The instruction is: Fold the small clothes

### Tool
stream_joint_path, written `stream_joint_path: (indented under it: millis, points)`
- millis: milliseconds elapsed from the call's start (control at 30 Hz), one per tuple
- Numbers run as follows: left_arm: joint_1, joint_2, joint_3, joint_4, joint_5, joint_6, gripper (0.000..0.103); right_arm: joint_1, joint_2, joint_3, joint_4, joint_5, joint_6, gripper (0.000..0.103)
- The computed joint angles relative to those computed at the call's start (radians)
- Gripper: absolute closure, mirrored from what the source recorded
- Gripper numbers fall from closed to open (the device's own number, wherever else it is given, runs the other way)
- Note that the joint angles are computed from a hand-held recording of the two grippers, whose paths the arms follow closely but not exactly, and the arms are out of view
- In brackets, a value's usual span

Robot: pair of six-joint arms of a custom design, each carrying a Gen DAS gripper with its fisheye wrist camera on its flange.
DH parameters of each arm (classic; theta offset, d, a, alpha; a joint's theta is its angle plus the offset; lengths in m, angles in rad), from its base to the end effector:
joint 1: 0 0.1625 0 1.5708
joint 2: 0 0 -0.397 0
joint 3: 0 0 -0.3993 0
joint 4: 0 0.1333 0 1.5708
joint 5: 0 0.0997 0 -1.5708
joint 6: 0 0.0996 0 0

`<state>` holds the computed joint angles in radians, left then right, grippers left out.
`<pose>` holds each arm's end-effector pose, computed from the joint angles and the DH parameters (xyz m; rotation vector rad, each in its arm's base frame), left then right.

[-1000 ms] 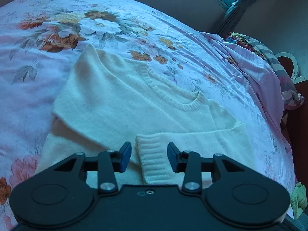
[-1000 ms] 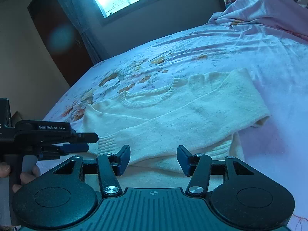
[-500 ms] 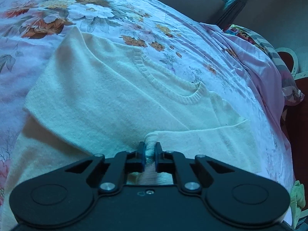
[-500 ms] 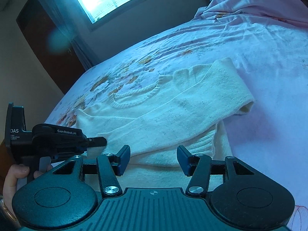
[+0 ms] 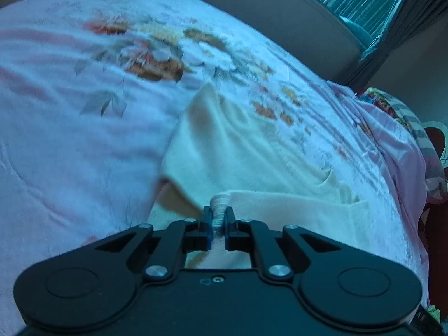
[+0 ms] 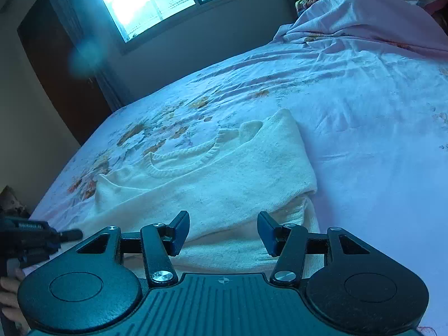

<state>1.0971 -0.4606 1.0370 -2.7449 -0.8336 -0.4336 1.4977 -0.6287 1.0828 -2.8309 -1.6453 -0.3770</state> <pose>-0.1933 -0.8160 0.1165 -0.2480 2.5121 -1.1184 0.0656 -0.8276 0.2240 0.3642 -2.6604 1.0935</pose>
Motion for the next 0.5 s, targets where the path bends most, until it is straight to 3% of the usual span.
stream_joint_path:
  millis: [100,200,367,500]
  points:
    - [0.003,0.007,0.006,0.017,0.011,0.011,0.097,0.01,0.052,-0.077,0.002,-0.039,-0.033,0.05]
    - [0.001,0.013,-0.006,0.017,0.034,0.017,0.097,0.017,0.138,-0.23,0.041,-0.073,-0.045,0.05]
    - [0.009,0.005,-0.009,0.022,0.019,-0.008,0.097,0.016,0.271,-0.489,0.152,-0.152,0.028,0.05]
    - [0.005,-0.011,0.023,0.01,-0.013,0.029,0.092,0.004,0.22,-0.395,0.146,-0.112,0.049,0.05]
